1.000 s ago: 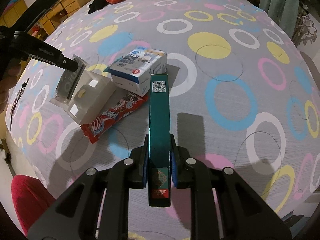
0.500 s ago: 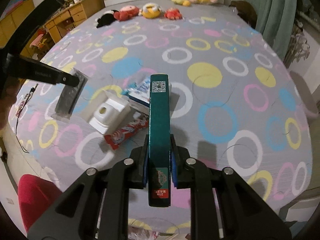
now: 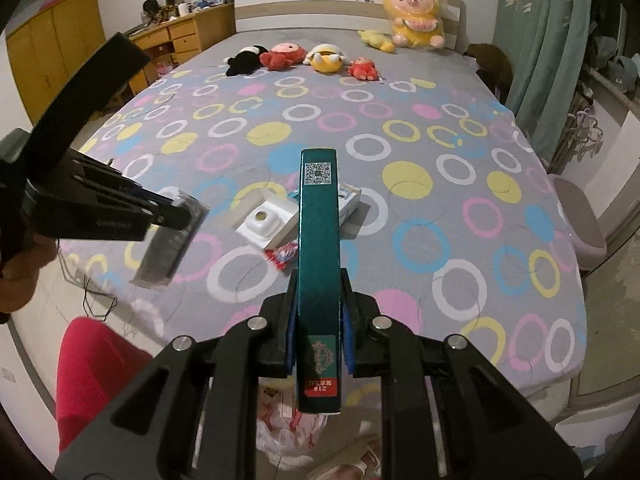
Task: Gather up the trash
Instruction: 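Lift the plastic sheet and green box with both tools toward the bag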
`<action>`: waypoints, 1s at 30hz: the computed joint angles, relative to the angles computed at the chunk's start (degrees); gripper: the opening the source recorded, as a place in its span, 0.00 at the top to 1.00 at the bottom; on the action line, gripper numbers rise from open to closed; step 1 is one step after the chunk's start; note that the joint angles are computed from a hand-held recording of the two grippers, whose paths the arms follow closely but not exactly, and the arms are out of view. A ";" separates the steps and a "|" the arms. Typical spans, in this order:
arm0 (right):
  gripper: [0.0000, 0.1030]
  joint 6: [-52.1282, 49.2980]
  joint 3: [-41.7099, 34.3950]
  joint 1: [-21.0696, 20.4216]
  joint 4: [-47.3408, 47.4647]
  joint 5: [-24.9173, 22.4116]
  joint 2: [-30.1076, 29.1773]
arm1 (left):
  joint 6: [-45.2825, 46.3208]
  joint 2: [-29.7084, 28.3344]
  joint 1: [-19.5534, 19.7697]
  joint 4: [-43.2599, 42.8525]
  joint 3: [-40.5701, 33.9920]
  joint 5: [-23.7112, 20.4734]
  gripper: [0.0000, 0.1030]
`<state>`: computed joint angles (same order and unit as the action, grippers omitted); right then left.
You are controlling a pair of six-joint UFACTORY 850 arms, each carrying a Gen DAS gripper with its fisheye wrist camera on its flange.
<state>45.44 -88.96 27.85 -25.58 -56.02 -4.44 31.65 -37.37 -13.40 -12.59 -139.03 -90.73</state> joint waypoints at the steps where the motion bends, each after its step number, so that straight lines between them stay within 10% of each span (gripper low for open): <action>1: 0.83 0.79 0.43 1.01 -0.46 -0.53 0.63 | 0.42 2.11 0.18 -0.54 3.31 0.81 0.86; 13: 0.83 10.50 7.63 11.56 -3.19 -4.47 6.51 | 5.74 22.12 1.59 -3.02 35.25 9.55 0.86; 30: 0.83 16.48 16.19 15.88 0.26 -1.94 8.37 | 8.54 33.00 0.77 -0.14 56.91 19.67 0.86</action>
<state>61.91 -72.78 43.73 -25.32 -57.96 3.92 40.19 -4.38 -12.64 -12.73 -82.12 -71.05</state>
